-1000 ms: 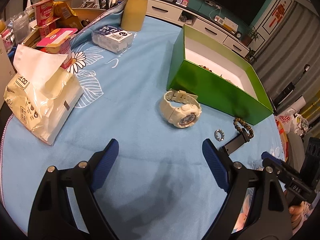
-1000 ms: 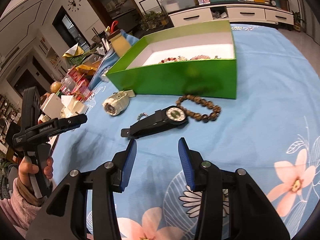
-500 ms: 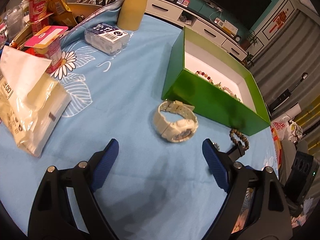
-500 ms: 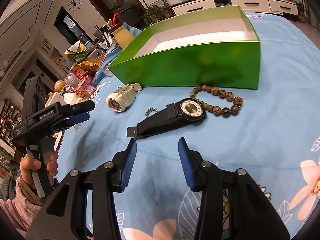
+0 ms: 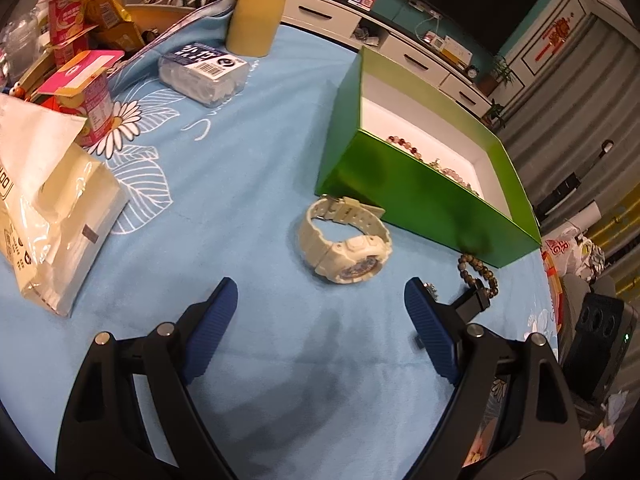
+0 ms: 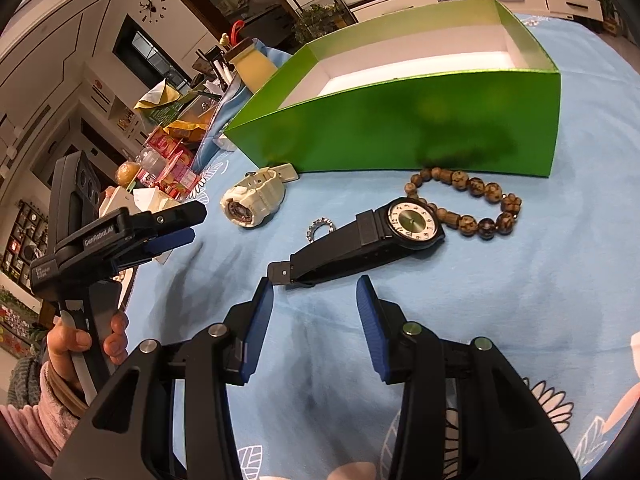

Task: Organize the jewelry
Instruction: 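Lower the open right tool over the black-strap watch, then grasp the black-strap watch with the right tool while the left tool grasps the rhinestone ring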

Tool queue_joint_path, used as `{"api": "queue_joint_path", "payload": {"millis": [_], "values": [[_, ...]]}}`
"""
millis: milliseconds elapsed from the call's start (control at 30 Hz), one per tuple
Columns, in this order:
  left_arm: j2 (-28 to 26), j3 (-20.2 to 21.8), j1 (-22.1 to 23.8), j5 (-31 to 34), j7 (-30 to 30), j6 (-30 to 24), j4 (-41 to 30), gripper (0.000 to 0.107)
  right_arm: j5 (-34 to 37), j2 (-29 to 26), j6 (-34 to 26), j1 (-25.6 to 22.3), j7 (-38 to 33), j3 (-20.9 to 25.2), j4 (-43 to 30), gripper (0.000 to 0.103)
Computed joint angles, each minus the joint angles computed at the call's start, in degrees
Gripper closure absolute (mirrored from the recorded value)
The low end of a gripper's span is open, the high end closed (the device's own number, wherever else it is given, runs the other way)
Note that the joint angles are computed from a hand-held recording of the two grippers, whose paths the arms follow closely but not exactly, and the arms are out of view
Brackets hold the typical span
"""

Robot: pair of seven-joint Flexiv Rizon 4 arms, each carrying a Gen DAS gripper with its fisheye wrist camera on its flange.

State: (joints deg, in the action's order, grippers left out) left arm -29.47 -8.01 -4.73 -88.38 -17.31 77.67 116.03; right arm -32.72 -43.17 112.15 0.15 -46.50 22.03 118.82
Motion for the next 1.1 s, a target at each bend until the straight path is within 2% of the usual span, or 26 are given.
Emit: {"api": "queue_joint_path", "payload": {"millis": [300,567,833,967,1100], "values": [[1.14,0.1,-2.42,-3.43,6.3,-0.45,0.18,0.02,-1.46,-2.7,2.02,-2.6,3.34,2.2,-1.33,0.059],[0.81,0.14,-3.71,-1.6,7.15,-0.94,-0.49,0.02,-5.58,-8.32,5.53,-6.07,11.64,5.02,-4.47,0.059],[0.36,-0.61,-3.26,-0.61,6.97,-0.77,-0.57,0.02,-7.61,-12.4,15.94,-7.11,21.27,4.39,-5.5,0.062],[0.21,-0.81,-3.11,-0.26,6.7,-0.68,-0.57,0.02,-6.13,-11.3,17.97,-3.98,23.12,0.82,-5.4,0.063],[0.19,-0.93,-2.96,-0.19,6.66,-0.68,-0.55,0.02,-0.75,-9.33,18.47,1.55,24.36,-4.27,-4.69,0.089]]}}
